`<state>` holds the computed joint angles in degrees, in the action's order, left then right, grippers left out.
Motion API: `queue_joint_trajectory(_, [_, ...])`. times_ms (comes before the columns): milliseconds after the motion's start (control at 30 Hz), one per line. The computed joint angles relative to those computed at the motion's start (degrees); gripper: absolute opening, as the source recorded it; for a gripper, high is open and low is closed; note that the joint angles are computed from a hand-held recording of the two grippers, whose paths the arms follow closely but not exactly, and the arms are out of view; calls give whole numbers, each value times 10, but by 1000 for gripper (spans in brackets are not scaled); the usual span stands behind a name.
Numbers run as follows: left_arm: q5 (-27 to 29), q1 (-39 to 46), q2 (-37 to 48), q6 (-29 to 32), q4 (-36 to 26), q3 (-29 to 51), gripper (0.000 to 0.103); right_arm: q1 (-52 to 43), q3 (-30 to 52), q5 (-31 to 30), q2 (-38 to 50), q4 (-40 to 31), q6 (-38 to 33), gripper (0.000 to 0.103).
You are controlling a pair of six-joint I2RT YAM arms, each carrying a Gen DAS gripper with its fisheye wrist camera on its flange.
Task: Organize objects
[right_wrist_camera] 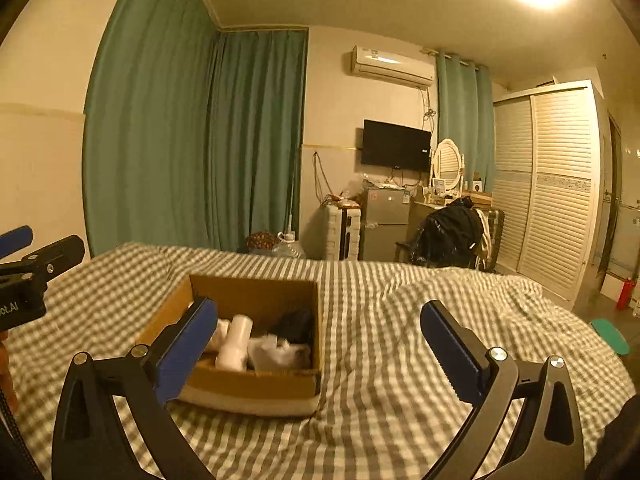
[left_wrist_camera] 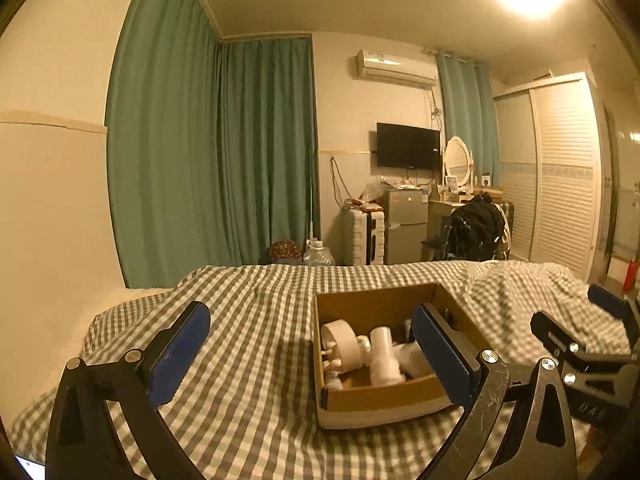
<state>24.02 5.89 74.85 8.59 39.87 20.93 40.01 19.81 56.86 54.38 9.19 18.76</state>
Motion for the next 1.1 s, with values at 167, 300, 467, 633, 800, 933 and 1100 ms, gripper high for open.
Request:
queue_joint_trajectory(167, [-8, 1, 81, 34, 78, -30, 103, 14, -16, 14, 26, 8, 21, 102])
queue_joint_trajectory(300, [-6, 3, 88, 47, 106, -44, 103, 22, -22, 19, 27, 23, 21, 102])
queue_joint_trajectory(467, [3, 11, 85, 34, 114, -47, 103, 26, -18, 19, 44, 27, 16, 102])
queue_joint_trajectory(633, [2, 16, 87, 28, 96, -36, 103, 33, -18, 24, 55, 36, 11, 102])
queue_joint_trajectory(800, [8, 23, 93, 21, 79, -25, 103, 27, -18, 17, 60, 37, 12, 102])
queue_joint_trajectory(933, [14, 27, 93, 18, 71, -22, 103, 23, -18, 12, 63, 36, 17, 102])
queue_joint_trajectory(1100, [16, 28, 89, 20, 62, -22, 103, 21, -19, 7, 65, 38, 18, 102])
